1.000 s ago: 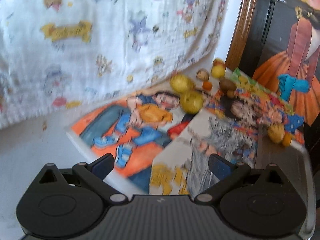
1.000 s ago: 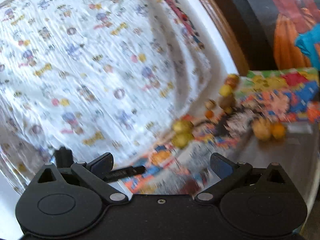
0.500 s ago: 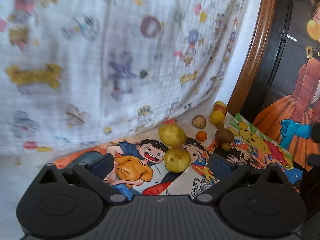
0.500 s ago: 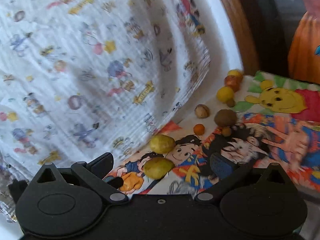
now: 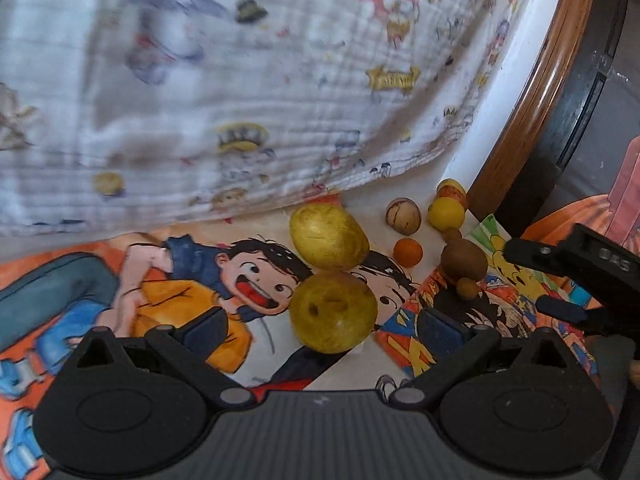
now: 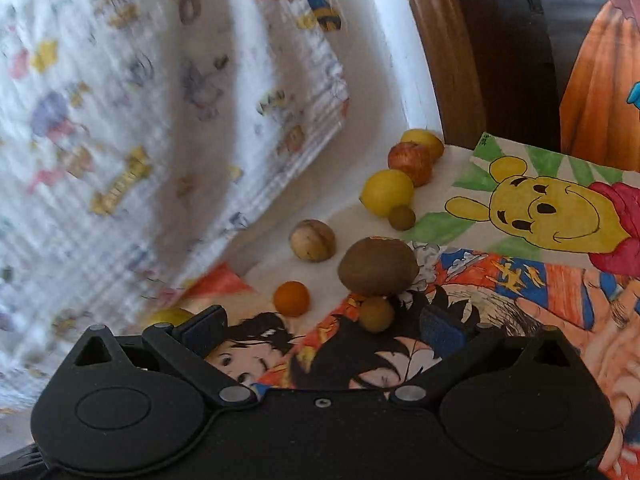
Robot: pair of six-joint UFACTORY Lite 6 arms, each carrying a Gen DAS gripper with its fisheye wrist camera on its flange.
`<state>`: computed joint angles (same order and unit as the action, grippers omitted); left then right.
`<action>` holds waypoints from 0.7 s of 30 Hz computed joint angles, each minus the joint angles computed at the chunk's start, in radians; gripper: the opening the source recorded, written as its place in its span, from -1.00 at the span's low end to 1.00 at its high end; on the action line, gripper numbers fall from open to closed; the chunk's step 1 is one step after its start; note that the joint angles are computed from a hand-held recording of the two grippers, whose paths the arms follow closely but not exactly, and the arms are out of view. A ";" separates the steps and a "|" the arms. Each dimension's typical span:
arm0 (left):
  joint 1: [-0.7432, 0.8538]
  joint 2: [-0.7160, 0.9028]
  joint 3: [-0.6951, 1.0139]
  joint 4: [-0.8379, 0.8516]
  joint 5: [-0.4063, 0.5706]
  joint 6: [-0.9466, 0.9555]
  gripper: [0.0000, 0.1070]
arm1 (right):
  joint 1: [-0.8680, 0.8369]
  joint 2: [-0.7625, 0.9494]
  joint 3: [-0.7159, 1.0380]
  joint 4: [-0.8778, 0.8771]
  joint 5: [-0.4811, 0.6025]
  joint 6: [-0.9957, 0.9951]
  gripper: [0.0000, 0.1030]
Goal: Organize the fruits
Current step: 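Move the right tool toward a small brown fruit while the left tool approaches a yellow pear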
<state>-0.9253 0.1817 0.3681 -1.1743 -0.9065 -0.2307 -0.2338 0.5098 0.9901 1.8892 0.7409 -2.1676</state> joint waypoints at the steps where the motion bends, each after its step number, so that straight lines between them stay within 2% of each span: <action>1: 0.017 0.037 0.022 0.022 -0.005 -0.012 0.92 | 0.022 0.020 0.023 0.010 -0.033 -0.002 0.99; 5: 0.044 0.130 0.066 0.080 -0.035 -0.067 0.92 | 0.092 0.111 0.135 0.012 -0.142 0.041 0.87; 9: 0.085 0.167 0.072 0.181 -0.051 -0.160 0.92 | 0.127 0.198 0.231 0.002 -0.198 0.084 0.74; 12: 0.104 0.182 0.059 0.243 -0.087 -0.232 0.92 | 0.133 0.237 0.263 0.003 -0.200 0.083 0.66; 19: 0.119 0.203 0.069 0.281 -0.106 -0.259 0.84 | 0.141 0.239 0.227 0.132 -0.164 -0.073 0.37; 21: 0.118 0.201 0.067 0.281 -0.108 -0.258 0.83 | 0.153 0.229 0.214 0.167 -0.177 -0.117 0.17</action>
<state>-0.8078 0.3827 0.4355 -0.8930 -1.0141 -0.4892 -0.0808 0.7384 1.2042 2.0565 0.5644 -2.2850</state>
